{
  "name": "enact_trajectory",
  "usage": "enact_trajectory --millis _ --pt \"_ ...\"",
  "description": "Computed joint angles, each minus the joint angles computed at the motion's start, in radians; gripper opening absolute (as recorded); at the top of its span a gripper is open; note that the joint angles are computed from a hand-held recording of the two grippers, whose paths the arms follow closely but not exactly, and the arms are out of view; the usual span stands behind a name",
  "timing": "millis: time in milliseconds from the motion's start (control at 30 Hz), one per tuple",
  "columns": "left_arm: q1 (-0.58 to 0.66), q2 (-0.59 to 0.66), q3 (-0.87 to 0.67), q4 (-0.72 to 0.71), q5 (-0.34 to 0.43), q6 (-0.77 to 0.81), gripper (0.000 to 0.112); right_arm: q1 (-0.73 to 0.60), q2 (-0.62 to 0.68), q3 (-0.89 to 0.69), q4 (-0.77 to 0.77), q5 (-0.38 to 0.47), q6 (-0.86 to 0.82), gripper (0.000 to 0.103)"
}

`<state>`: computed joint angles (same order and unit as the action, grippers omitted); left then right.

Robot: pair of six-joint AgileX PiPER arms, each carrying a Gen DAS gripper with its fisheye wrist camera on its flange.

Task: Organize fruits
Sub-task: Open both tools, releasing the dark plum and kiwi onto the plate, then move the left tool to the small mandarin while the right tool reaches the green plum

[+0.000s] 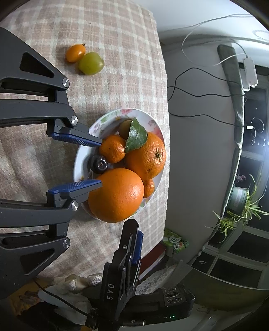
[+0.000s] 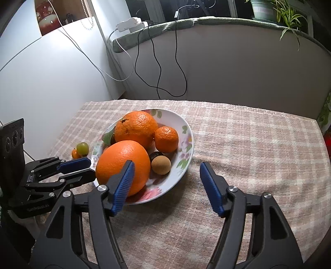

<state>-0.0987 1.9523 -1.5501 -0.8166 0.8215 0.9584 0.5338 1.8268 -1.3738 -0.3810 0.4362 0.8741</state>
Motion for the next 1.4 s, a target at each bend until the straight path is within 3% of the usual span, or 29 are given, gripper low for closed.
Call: enact_trajectory --millis 800,1067,1400 --pt "0.12 -0.028 0.02 -0.051 0.026 0.041 0.032 0.119 -0.031 -0.047 -0.102 0.03 0.079 0.069" --pt "0.219 0.005 -0.022 -0.045 0.046 0.033 0.032 0.188 0.026 -0.137 -0.051 0.039 -0.004 0.069" --pt "0.304 0.075 -0.105 -0.046 0.095 0.005 0.032 0.247 0.186 -0.336 0.108 0.082 -0.19 0.069"
